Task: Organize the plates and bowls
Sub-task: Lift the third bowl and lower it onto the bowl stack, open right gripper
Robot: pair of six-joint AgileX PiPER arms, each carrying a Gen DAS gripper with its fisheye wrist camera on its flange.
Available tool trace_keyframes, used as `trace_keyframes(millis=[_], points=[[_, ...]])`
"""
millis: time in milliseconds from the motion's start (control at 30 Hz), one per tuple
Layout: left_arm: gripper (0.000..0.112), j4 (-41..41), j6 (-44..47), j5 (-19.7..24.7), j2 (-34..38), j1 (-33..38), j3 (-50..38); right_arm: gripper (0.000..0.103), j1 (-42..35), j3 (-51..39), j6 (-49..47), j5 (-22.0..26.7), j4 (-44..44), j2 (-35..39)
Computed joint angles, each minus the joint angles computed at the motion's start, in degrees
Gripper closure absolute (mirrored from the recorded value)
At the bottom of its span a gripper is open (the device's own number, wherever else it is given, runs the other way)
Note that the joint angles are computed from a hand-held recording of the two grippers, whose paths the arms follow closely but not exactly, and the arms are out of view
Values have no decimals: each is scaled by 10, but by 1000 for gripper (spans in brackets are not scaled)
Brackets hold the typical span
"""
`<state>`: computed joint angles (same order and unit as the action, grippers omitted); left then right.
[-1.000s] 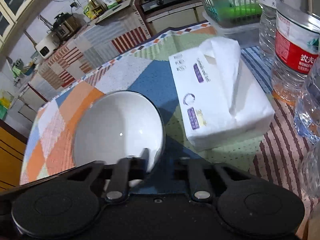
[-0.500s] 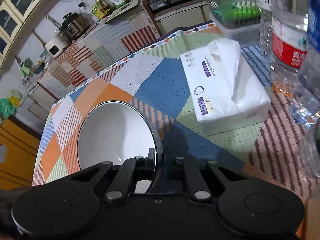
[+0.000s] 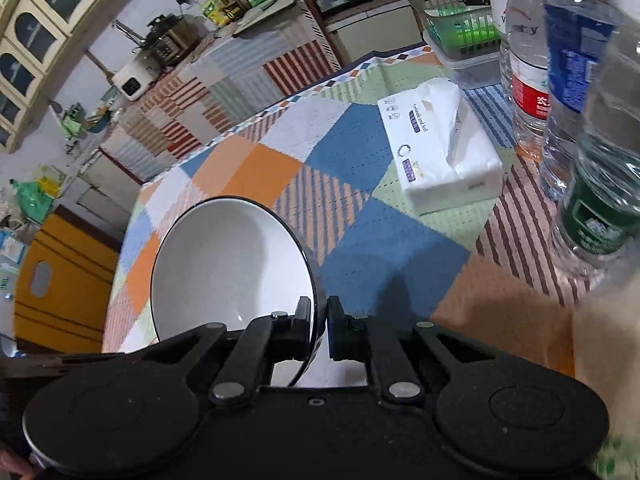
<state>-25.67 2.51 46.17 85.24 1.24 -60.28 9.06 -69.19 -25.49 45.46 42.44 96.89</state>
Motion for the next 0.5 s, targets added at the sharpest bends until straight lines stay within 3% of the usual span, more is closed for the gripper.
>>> trace_keyframes(millis=[233,500], points=[[98,29,-47,50,-85,-17,37,91,2,60,9,19,-19,-97],[98,-50,18,89,-128,35,99,91,20,97,51,40,-67,-161]])
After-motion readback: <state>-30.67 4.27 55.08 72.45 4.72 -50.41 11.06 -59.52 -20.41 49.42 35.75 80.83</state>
